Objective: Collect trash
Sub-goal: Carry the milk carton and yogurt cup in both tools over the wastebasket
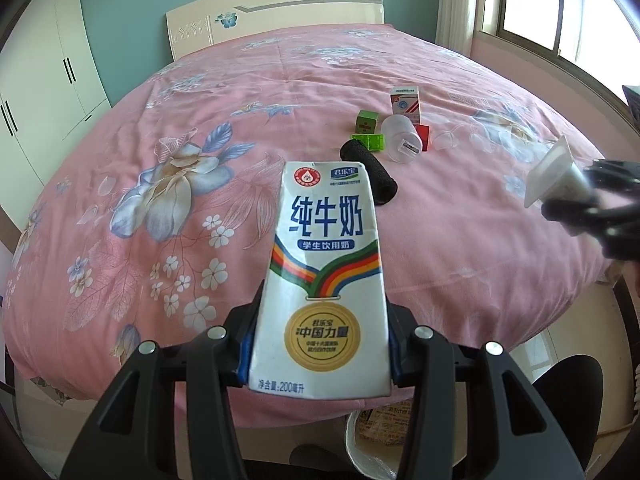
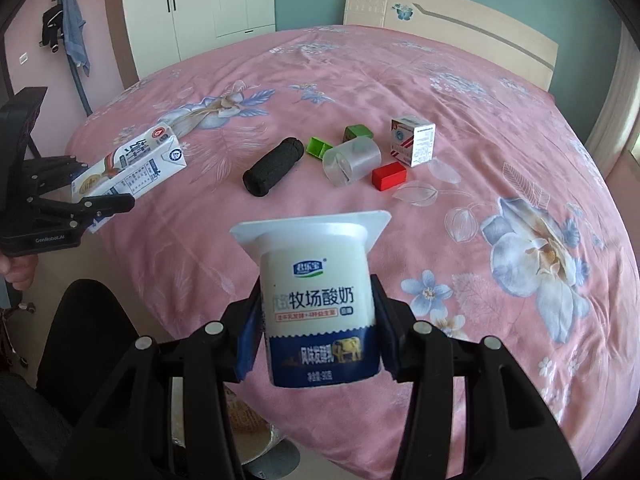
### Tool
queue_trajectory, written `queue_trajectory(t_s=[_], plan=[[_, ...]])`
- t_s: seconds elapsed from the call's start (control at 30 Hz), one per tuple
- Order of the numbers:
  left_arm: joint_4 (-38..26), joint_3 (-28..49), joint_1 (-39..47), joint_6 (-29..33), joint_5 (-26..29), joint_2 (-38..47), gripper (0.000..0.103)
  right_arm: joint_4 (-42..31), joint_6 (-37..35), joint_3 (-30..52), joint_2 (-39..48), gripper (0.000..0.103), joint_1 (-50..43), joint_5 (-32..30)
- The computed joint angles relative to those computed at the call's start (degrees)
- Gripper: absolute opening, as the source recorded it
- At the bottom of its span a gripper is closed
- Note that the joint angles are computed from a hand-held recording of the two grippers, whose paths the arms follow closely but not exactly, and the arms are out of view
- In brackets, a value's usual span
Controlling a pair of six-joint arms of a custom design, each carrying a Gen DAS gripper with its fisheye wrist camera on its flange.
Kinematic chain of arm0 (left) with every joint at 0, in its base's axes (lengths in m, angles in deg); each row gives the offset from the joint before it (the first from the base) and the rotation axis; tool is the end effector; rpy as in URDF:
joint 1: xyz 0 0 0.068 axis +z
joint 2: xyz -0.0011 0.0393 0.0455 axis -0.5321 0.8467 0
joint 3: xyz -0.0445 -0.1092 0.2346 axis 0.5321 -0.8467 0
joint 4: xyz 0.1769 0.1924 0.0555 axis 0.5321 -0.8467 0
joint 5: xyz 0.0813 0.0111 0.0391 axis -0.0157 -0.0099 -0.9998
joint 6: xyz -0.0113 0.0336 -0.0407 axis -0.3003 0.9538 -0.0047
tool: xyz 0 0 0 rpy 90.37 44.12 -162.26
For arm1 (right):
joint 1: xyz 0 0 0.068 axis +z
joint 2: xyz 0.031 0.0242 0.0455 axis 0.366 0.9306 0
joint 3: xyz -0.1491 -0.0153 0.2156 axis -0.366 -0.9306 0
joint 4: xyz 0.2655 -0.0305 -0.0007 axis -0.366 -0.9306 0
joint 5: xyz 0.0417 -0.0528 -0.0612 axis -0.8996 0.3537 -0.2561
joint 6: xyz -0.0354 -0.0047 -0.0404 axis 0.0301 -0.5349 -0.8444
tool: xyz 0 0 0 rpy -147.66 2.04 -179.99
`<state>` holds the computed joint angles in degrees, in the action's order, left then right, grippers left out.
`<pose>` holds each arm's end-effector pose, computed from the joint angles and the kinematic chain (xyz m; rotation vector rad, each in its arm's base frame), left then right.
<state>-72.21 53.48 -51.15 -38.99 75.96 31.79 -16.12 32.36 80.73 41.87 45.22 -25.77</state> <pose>0.3251 -0.1124 0.4222 0.5373 2.4154 -0.1121 0.3057 0.1322 0.4376 -0.3252 2.4690 0.1586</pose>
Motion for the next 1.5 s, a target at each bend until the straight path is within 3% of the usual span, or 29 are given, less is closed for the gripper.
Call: queue_trajectory(t_s=[0.13, 0.57, 1.03, 1.27, 1.5], plan=[[1.2, -5.1, -0.7, 0.1, -1.0, -4.5, 0.05, 0.3, 6.8, -3.8, -3.5, 0.05, 4.0, 2.7], [1.8, -17.1, -2.9, 0.0, -0.9, -15.7, 0.05, -1.2, 12.9, -8.9, -11.2, 0.049, 16.1, 6.6], [1.5, -32.1, -8.9, -1.9, 0.1, -27.5, 0.05, -3.1, 25.5, -19.3, -19.2, 0.05, 32.2, 13.4], [1.6, -39.7, -14.9, -4.8, 0.8, -31.6, 0.05, 0.9, 29.1, -28.1, -22.0, 0.05, 34.3, 11.6], [4.6, -50.6, -18.5, -6.6, 2.5, -30.6, 0.05, 10.7, 29.5, -41.9, -23.2, 0.05, 32.1, 3.8]])
